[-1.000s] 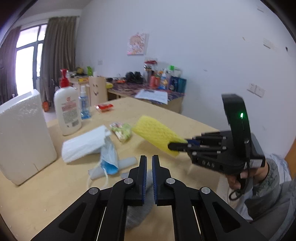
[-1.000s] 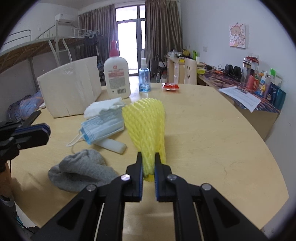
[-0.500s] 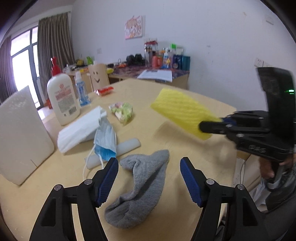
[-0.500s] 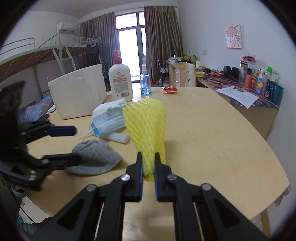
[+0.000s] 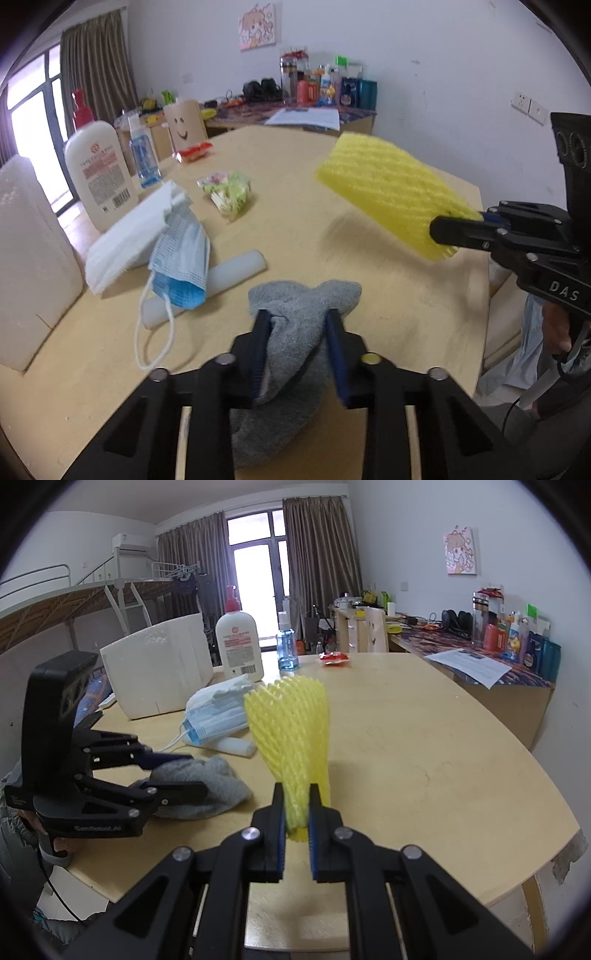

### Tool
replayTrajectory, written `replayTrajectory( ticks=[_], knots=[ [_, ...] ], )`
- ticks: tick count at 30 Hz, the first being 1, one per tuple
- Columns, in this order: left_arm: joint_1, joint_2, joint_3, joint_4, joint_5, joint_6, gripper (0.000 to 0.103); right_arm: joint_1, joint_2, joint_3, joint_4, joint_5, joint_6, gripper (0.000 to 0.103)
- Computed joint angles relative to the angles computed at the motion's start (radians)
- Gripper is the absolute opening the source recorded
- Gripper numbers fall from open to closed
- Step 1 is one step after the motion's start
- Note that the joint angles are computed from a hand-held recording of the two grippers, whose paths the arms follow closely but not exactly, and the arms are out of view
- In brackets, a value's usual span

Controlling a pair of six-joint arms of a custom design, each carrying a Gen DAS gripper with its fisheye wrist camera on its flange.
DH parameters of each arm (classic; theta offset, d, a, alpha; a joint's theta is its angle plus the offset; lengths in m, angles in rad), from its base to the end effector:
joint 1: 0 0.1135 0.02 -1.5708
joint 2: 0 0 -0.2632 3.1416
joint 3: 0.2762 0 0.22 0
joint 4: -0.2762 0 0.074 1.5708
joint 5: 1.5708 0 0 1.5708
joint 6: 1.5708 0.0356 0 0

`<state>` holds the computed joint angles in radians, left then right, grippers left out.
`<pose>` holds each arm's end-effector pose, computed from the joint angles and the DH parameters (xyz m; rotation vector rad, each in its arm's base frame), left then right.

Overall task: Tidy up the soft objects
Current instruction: 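Lift the grey sock with the left gripper while the right gripper grasps the yellow foam net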

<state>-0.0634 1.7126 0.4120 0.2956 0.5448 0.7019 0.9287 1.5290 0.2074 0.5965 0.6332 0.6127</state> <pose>0.2259 -0.0328 0.0979 1.0821 2.1639 -0.4196 0.1344 0.1445 0.1180 -0.0249 2.1393 0.1660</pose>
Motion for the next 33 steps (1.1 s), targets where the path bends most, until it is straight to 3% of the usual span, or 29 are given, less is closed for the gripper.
replayTrajectory(
  ticks=[4, 8, 14, 27, 33],
  knots=[
    [-0.006, -0.002, -0.003, -0.005, -0.004, 0.005, 0.010, 0.012, -0.009, -0.006, 0.002, 0.011, 0.005, 0.013],
    [-0.004, -0.031, -0.031, 0.019, 0.005, -0.002, 0.009, 0.028, -0.013, -0.004, -0.009, 0.027, 0.013, 0.013],
    [0.058, -0.148, -0.051, -0.028, 0.089, -0.047, 0.009, 0.051, -0.053, -0.009, -0.031, 0.053, 0.014, 0.013],
    [0.301, -0.591, -0.102, -0.228, 0.260, -0.131, 0.009, 0.076, -0.073, 0.036, -0.030, 0.069, -0.028, 0.013],
    [0.399, -0.672, -0.088, -0.289, 0.304, -0.128, 0.009, 0.102, -0.093, 0.075, -0.051, 0.082, -0.067, 0.013]
  ],
)
